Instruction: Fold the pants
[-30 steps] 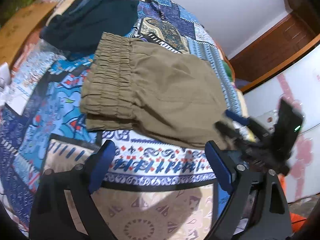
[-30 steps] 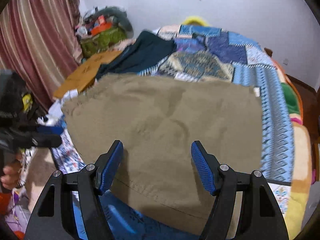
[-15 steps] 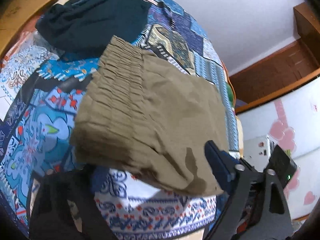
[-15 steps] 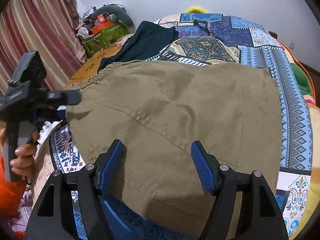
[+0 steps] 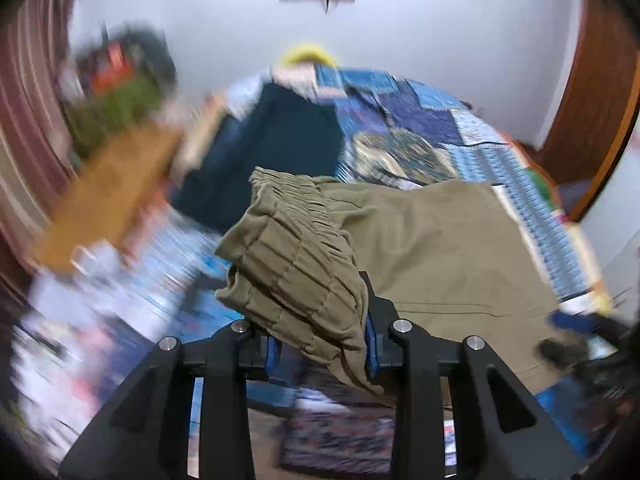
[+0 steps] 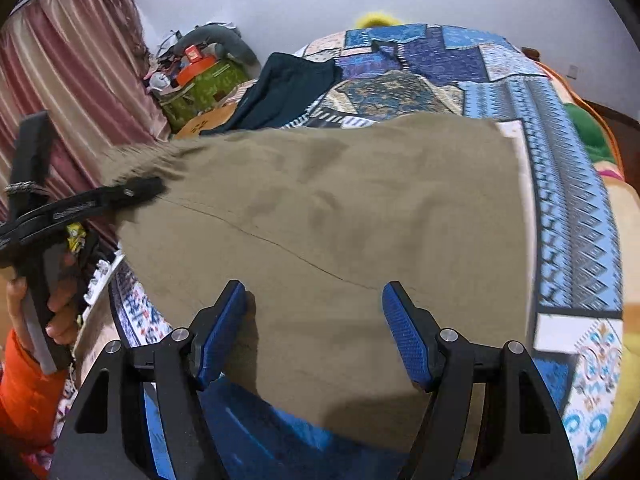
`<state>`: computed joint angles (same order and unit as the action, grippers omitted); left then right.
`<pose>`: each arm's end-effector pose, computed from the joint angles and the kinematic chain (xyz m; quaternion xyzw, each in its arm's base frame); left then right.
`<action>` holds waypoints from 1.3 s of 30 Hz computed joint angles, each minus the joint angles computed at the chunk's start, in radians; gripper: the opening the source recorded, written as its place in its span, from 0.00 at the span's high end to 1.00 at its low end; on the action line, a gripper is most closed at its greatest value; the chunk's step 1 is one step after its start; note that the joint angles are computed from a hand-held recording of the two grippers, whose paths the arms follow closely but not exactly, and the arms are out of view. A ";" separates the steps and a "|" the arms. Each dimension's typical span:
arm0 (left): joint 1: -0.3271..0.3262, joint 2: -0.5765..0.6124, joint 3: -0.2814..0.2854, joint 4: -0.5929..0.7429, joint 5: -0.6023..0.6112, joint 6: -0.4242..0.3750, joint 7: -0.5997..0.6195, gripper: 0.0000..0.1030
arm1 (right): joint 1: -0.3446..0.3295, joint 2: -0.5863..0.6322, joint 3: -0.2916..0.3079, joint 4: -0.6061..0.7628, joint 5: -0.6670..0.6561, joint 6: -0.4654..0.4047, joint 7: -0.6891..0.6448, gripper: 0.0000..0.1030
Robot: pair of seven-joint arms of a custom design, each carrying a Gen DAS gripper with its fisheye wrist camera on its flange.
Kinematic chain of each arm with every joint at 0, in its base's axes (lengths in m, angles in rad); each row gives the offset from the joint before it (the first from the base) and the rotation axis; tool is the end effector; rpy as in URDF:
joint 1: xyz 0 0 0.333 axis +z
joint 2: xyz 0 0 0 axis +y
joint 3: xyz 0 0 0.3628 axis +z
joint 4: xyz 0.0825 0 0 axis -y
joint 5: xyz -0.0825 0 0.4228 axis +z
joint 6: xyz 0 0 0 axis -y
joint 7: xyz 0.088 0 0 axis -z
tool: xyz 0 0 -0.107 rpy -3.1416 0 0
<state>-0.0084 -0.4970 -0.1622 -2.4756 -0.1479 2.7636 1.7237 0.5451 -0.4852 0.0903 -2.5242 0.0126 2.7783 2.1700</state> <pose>0.4523 -0.0821 0.5826 -0.5778 0.7218 -0.2801 0.2583 0.3645 0.2738 0.5545 -0.6699 0.6488 -0.0773 0.3525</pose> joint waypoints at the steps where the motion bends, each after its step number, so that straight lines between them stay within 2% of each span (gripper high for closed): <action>1: 0.048 -0.019 -0.041 -0.015 0.058 0.036 -0.022 0.69 | -0.010 -0.014 0.008 -0.007 -0.006 -0.012 0.011 0.35; 3: 0.128 -0.049 -0.104 -0.033 0.153 0.097 -0.057 0.69 | -0.035 -0.041 0.026 -0.019 -0.031 -0.045 0.036 0.35; 4: 0.148 -0.056 -0.117 -0.034 0.177 0.114 -0.068 0.69 | -0.046 -0.055 0.035 -0.026 -0.045 -0.061 0.048 0.35; 9: 0.117 -0.046 -0.089 -0.006 0.173 0.108 -0.062 0.70 | -0.045 -0.101 0.033 -0.062 -0.048 -0.057 0.088 0.35; 13: 0.041 -0.039 -0.063 0.022 0.127 0.111 -0.039 0.71 | -0.024 -0.098 0.025 -0.074 -0.046 -0.043 0.094 0.35; 15: -0.040 -0.038 -0.018 0.034 0.077 0.104 0.015 0.73 | -0.023 -0.097 0.026 -0.075 -0.052 -0.041 0.096 0.35; 20: -0.167 -0.017 0.029 0.076 -0.032 0.062 0.126 0.74 | -0.030 -0.100 0.032 -0.078 -0.068 -0.037 0.105 0.35; 24: -0.262 0.001 0.082 0.118 -0.161 -0.035 0.231 0.75 | -0.028 -0.101 0.028 -0.084 -0.072 -0.025 0.112 0.35; 26: -0.286 0.021 0.095 0.148 -0.225 -0.098 0.271 0.76 | -0.024 -0.104 0.025 -0.089 -0.071 -0.020 0.113 0.35; 31: -0.293 0.056 0.105 0.203 -0.356 -0.248 0.348 0.76 | -0.022 -0.104 0.023 -0.092 -0.072 -0.011 0.116 0.35; 35: -0.262 0.059 0.080 0.215 -0.389 -0.317 0.382 0.75 | -0.016 -0.106 0.016 -0.097 -0.067 -0.002 0.111 0.35; 37: -0.254 0.059 0.078 0.218 -0.401 -0.354 0.404 0.71 | -0.015 -0.104 0.015 -0.099 -0.066 0.003 0.112 0.35; 39: -0.253 0.054 0.086 0.222 -0.427 -0.406 0.432 0.61 | -0.013 -0.104 0.012 -0.100 -0.063 0.006 0.110 0.35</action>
